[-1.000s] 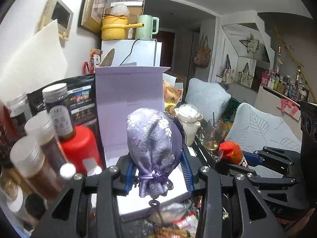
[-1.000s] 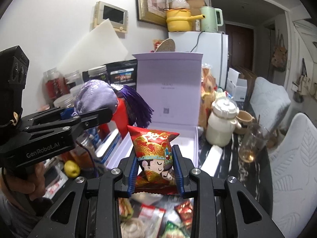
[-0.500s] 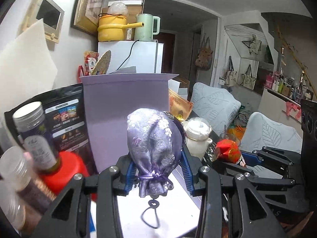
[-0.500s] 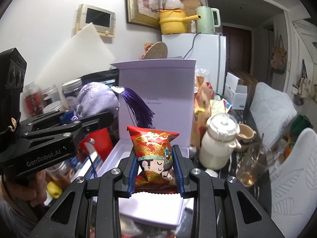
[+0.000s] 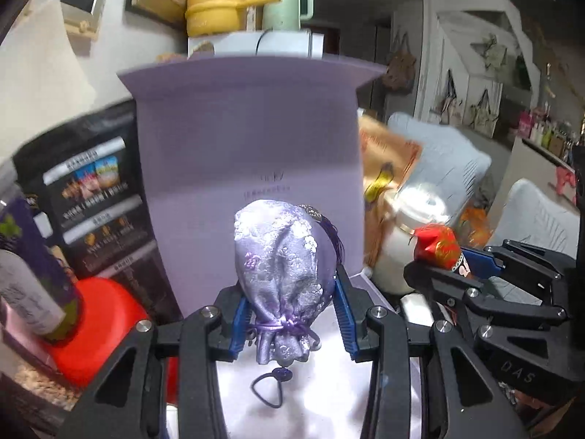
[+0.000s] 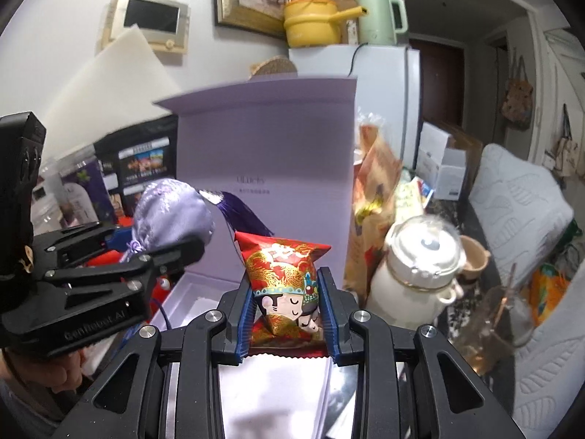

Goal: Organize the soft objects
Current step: 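Carry the purple sachet into the lavender box and open the left tool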

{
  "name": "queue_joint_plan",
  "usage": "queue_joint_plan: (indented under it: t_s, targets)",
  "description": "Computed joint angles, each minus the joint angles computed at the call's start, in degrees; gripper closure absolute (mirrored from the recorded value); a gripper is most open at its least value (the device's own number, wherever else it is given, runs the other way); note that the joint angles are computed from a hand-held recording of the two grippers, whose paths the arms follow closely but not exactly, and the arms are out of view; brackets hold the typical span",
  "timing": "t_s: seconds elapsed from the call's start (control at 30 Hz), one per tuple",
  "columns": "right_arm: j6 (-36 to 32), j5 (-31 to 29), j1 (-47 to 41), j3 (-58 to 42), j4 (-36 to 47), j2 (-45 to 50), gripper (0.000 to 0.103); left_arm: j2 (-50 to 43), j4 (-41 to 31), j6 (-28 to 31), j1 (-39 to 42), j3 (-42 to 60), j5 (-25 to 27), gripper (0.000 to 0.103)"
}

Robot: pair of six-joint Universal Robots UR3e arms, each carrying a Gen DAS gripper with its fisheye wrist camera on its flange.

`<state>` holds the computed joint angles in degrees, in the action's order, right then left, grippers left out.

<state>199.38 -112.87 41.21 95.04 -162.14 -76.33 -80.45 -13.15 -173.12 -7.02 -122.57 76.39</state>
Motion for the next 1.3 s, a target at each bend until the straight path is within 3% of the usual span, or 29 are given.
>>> queue_joint_plan:
  t_s: [0.23,0.53,0.67,1.03,1.3]
  targets:
    - [-1.1,3.5,-2.9,0.4,1.0,2.6,0.072,-7.5,1.4,-1.3,-3.5,2.8,3.8,0.063]
    - [-0.4,7.9,-6.0,2.8,0.4,2.3,0.071,-10.2,0.7,-3.2,-4.9,4.8,7.3,0.063]
    - [0.0,7.9,-6.1,2.6,0.8,2.3,0.059,-11.1,-2.0,-5.8,-5.4,7.0,10.1,0.061]
    - [1.0,5.3,-5.4,1.3,3.6,1.6,0.059,-13.7,-6.2,-6.8,-7.4,10.7,12.4,0.060]
    - [2.7,3.2,-4.0,0.9,6.2,-1.5,0.059,-9.4,-7.9,-8.0,-8.0,10.2,13.3,0.060]
